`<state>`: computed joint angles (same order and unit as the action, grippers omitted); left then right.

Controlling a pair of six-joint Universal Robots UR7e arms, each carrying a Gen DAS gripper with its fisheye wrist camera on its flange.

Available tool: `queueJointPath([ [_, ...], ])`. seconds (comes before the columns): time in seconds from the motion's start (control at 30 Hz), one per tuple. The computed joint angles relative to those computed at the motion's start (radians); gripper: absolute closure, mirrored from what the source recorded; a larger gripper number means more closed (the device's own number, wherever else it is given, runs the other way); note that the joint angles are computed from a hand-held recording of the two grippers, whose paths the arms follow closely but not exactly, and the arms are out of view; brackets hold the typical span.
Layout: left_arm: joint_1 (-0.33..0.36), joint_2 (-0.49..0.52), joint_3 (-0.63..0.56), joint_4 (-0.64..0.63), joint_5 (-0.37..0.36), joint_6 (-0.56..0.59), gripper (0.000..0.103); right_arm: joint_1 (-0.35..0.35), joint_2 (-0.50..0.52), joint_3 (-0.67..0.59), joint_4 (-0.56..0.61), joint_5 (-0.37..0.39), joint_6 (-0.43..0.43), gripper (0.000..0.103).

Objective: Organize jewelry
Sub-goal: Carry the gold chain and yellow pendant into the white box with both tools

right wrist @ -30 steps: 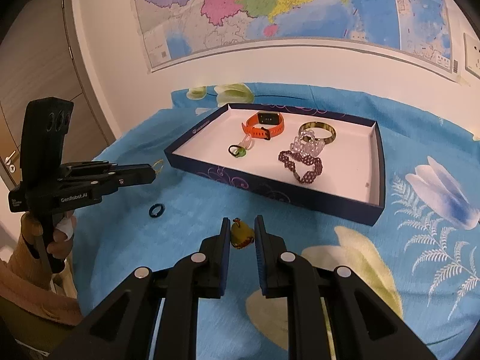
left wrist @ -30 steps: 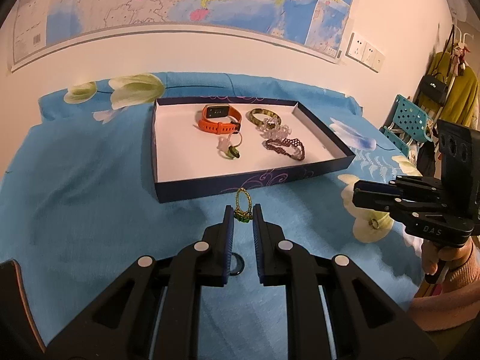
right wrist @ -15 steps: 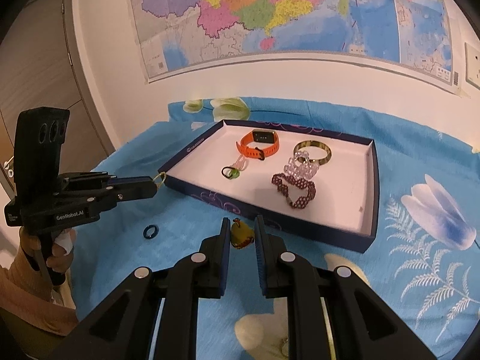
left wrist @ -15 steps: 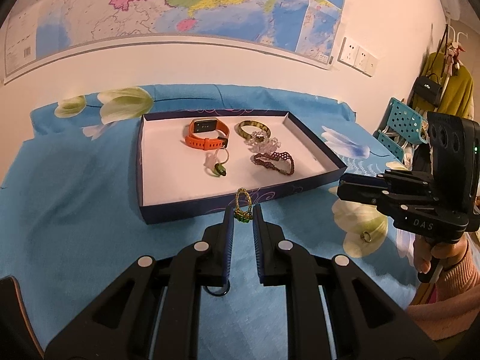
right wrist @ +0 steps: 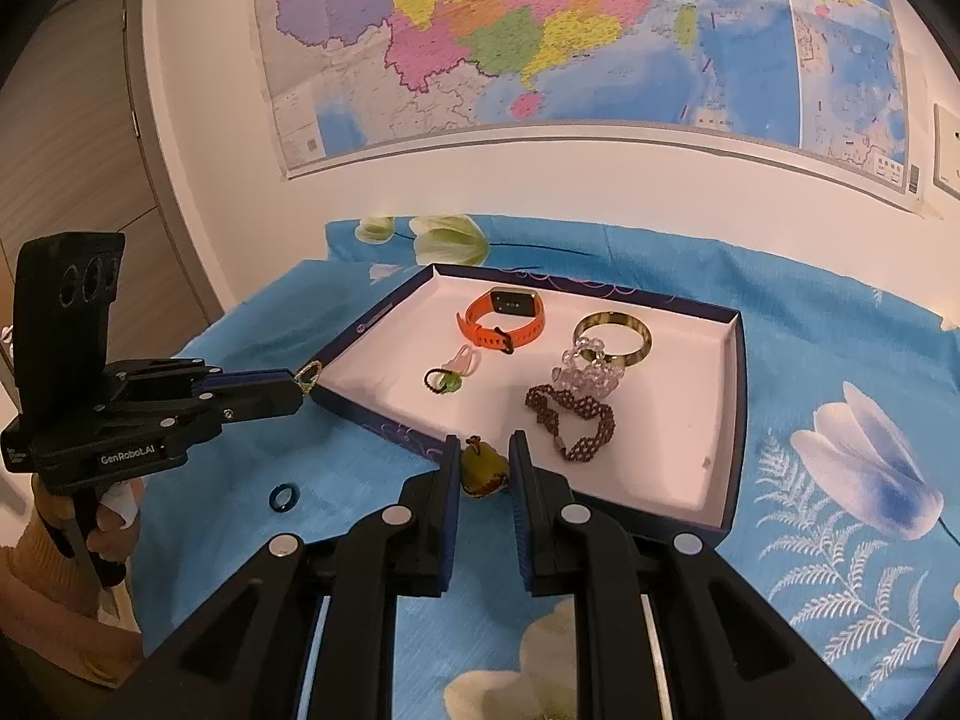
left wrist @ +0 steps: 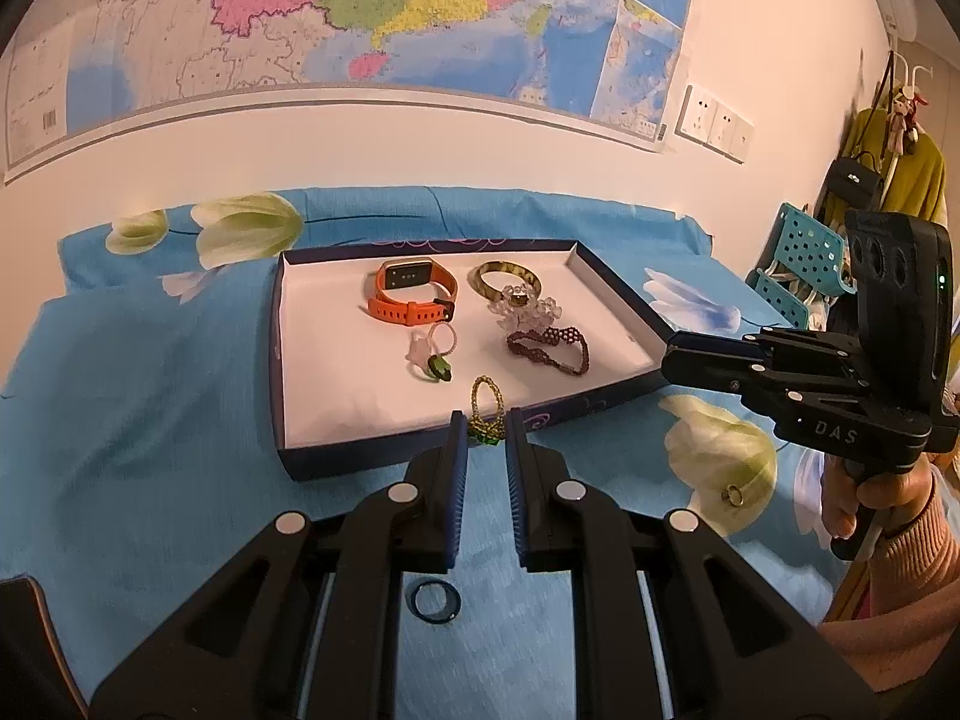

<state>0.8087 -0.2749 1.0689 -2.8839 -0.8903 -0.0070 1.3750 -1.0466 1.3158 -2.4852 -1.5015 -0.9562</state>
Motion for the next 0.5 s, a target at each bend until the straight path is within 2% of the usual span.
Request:
queueJointPath([
  [0.5, 0.006, 0.034, -0.070, 0.026, 0.000, 0.014, 0.090, 0.013, 0.043, -0.070, 0.022, -0.004, 0.008, 0.089],
])
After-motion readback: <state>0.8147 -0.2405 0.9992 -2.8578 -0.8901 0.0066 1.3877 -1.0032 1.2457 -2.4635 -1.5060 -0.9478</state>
